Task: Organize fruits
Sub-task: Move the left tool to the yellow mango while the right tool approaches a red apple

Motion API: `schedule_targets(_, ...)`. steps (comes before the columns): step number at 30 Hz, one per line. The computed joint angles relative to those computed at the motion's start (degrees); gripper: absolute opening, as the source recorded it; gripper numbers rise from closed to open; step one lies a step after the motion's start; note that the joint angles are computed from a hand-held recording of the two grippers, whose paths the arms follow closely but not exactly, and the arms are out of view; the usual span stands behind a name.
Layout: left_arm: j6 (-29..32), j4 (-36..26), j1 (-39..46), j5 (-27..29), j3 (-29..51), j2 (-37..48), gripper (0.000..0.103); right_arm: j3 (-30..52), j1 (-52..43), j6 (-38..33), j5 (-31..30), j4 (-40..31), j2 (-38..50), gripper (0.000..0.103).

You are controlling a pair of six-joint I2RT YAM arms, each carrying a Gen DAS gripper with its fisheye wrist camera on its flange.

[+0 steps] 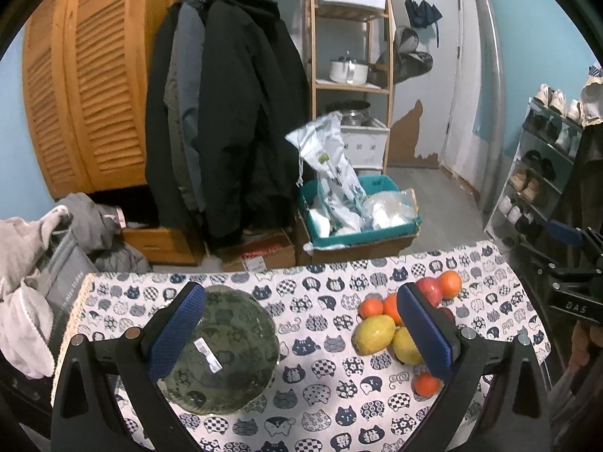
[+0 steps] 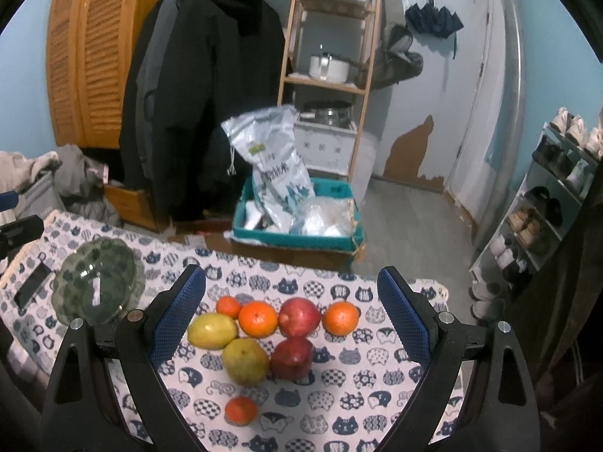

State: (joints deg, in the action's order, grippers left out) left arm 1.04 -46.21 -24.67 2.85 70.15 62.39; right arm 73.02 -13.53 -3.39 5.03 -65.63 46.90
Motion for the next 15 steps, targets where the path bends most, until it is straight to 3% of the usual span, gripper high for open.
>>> schedule_targets(15,-0.1,1.7,-3.3,-2.3,-3.0,8.5,0.102,-5.9,-7.7,-2.5,-3.6,-0.6,4.4,0.092)
